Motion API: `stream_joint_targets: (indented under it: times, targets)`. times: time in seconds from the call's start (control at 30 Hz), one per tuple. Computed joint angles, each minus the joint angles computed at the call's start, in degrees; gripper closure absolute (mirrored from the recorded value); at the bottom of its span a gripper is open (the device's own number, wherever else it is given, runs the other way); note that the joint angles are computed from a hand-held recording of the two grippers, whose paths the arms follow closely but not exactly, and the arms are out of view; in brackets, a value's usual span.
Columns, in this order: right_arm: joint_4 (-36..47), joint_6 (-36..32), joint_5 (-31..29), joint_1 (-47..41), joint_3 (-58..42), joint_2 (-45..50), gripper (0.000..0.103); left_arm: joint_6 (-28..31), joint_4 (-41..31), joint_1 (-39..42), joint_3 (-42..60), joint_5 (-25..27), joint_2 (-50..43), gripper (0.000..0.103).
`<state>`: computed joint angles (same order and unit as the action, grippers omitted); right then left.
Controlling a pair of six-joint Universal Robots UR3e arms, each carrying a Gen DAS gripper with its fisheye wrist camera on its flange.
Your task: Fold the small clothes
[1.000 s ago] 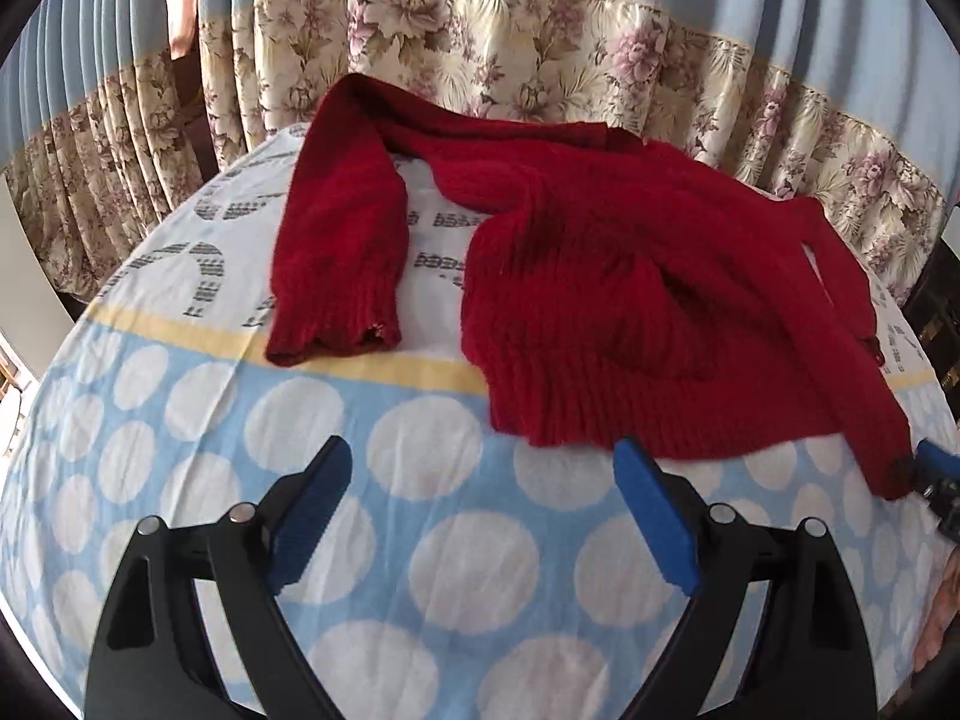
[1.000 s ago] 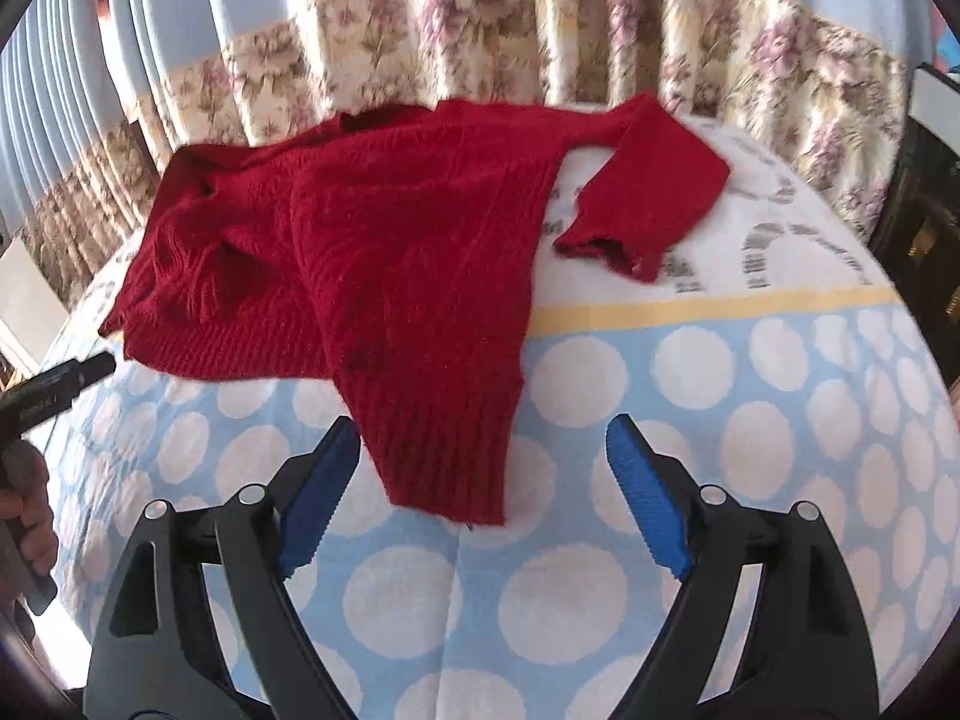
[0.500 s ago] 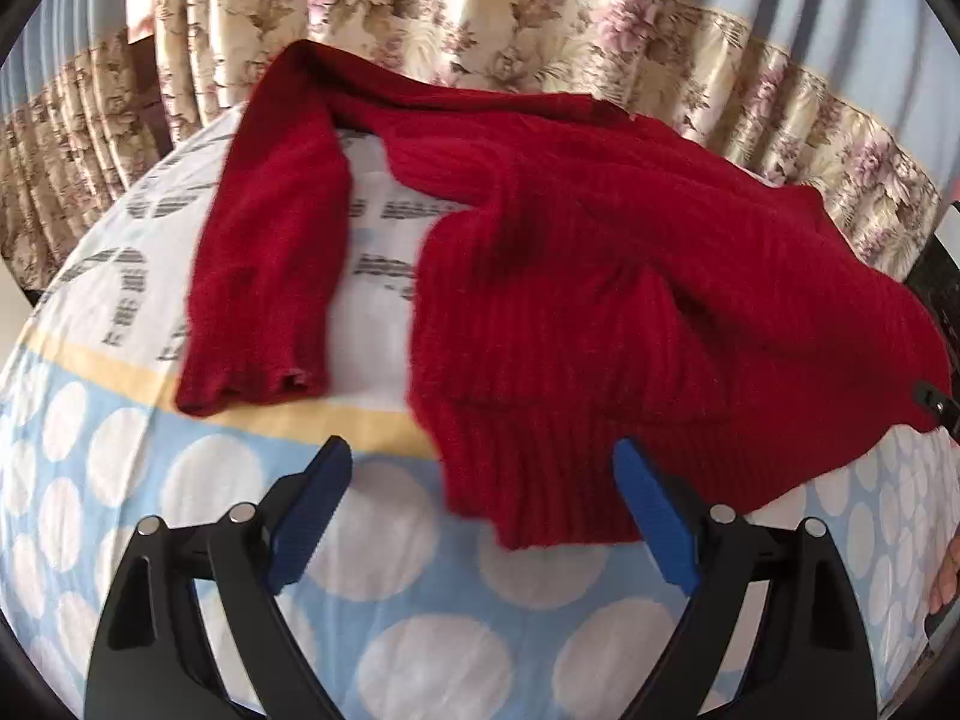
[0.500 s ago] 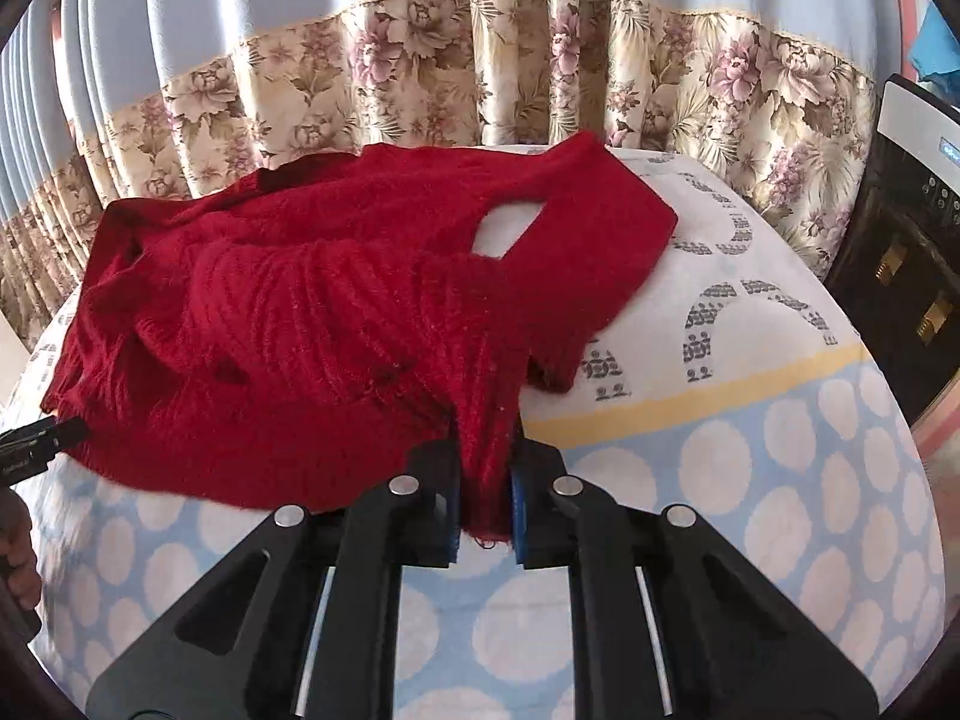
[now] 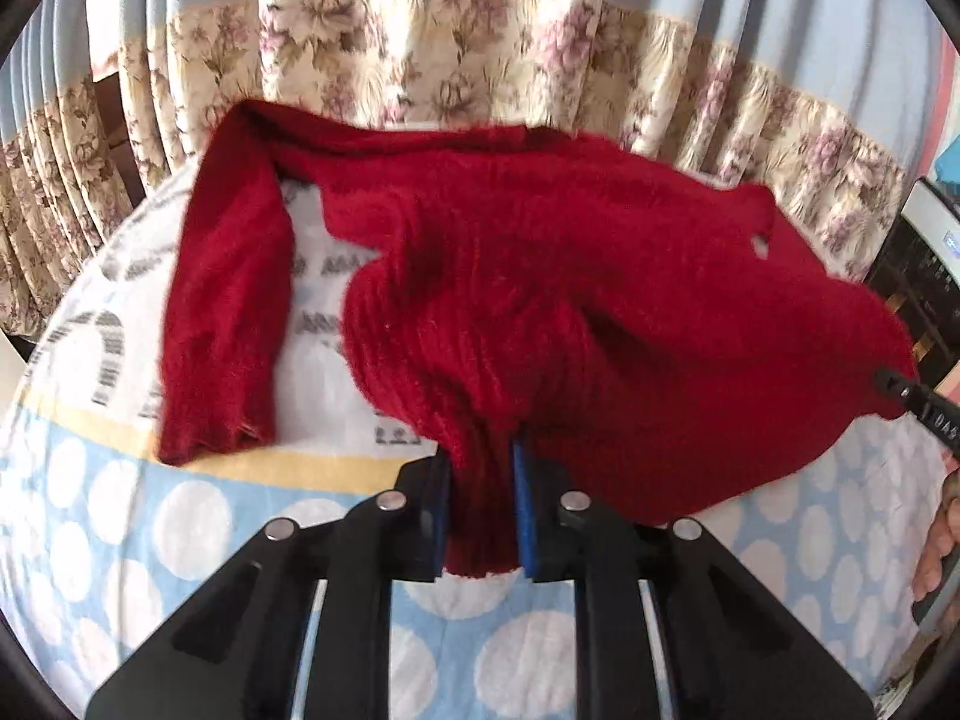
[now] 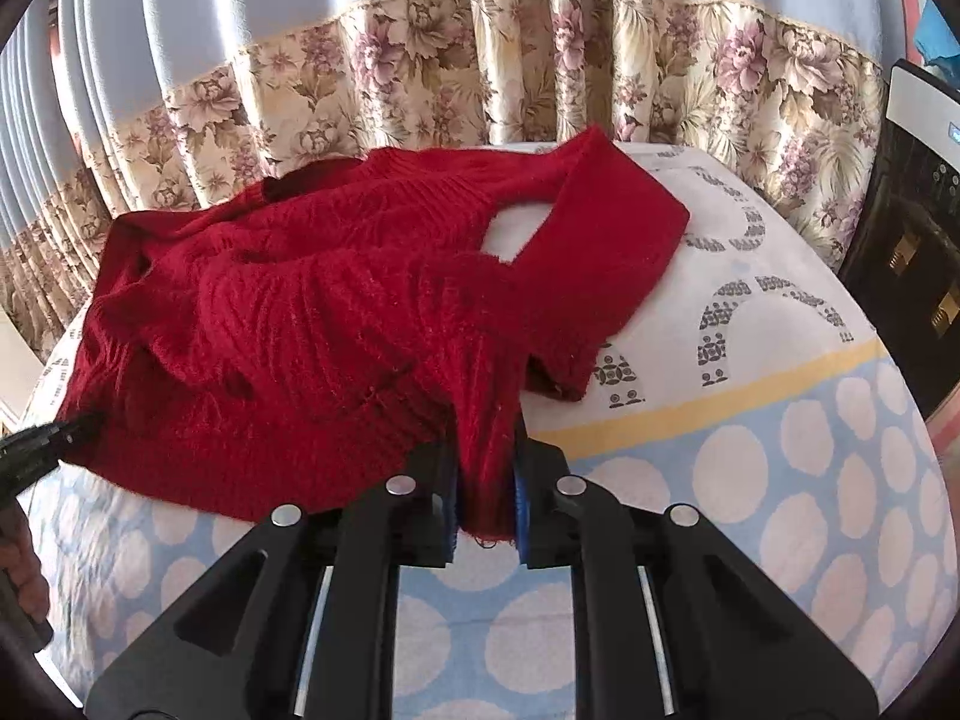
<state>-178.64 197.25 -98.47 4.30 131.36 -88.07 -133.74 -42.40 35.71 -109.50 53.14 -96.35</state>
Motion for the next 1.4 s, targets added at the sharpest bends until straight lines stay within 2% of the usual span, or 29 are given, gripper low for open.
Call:
stream_joint_targets:
  times: [0.17, 0.37, 0.57, 0.63, 0.67, 0.73, 0.77, 0.8, 0.83, 0.87, 0.97, 1.03, 1.1, 1.3, 1.4]
  targets:
    - [3.1, -1.2, 0.7, 1.0, 1.5, -6.7, 0.09, 6.8, -11.1, 7.0, 0.8, -5.3, 8.2, 0.086]
    - [8.5, -1.1, 1.3, 4.4, 3.6, -15.9, 0.092, 16.2, -22.6, 16.9, -0.4, -8.2, 14.9, 0.087]
    - [14.5, 3.1, -4.2, 13.9, 5.8, -23.0, 0.093, 30.6, -40.1, 28.6, -1.7, -10.5, 22.8, 0.089]
    - [16.8, 4.9, -5.3, 16.3, 6.9, -25.9, 0.093, 33.8, -42.4, 30.6, -2.4, -9.7, 24.0, 0.088]
    - [18.3, 5.8, -5.5, 17.3, 7.4, -27.3, 0.093, 34.1, -41.2, 31.2, -3.7, -8.5, 24.2, 0.088]
    - [21.2, 6.2, -5.1, 18.3, 7.4, -27.6, 0.093, 32.7, -34.7, 31.1, -7.5, -5.1, 24.3, 0.079]
    - [22.3, 6.0, -5.2, 18.8, 7.3, -27.3, 0.09, 32.3, -31.9, 31.2, -9.3, -4.2, 24.8, 0.075]
    - [22.0, 7.2, -7.8, 20.1, 7.9, -26.8, 0.072, 32.0, -29.8, 31.9, -10.9, -3.9, 25.4, 0.047]
    - [22.8, 7.9, -8.3, 19.8, 8.6, -27.7, 0.059, 31.8, -29.1, 32.7, -11.4, -4.0, 25.6, 0.028]
    - [23.7, 7.7, -7.1, 18.3, 9.4, -29.4, 0.048, 33.4, -31.5, 35.1, -11.0, -6.1, 26.4, 0.017]
    - [25.9, 6.4, -5.4, 13.3, 11.2, -36.0, 0.048, 32.4, -31.2, 35.8, -9.3, -9.0, 26.9, 0.017]
    - [25.1, 4.3, -4.4, 10.0, 11.1, -36.4, 0.048, 27.8, -25.8, 33.1, -8.8, -10.2, 25.2, 0.017]
    - [23.6, 0.9, -0.6, 5.0, 10.7, -35.8, 0.048, 21.7, -19.3, 28.1, -7.0, -9.9, 21.4, 0.017]
    - [13.5, -5.0, 6.0, -2.5, 3.1, -21.2, 0.046, 2.9, 0.6, 10.4, 0.6, -7.5, 6.9, 0.017]
    - [9.8, -6.8, 7.7, -3.7, -3.6, -11.9, 0.042, -4.7, 10.8, 1.6, 6.3, -3.9, -1.4, 0.016]
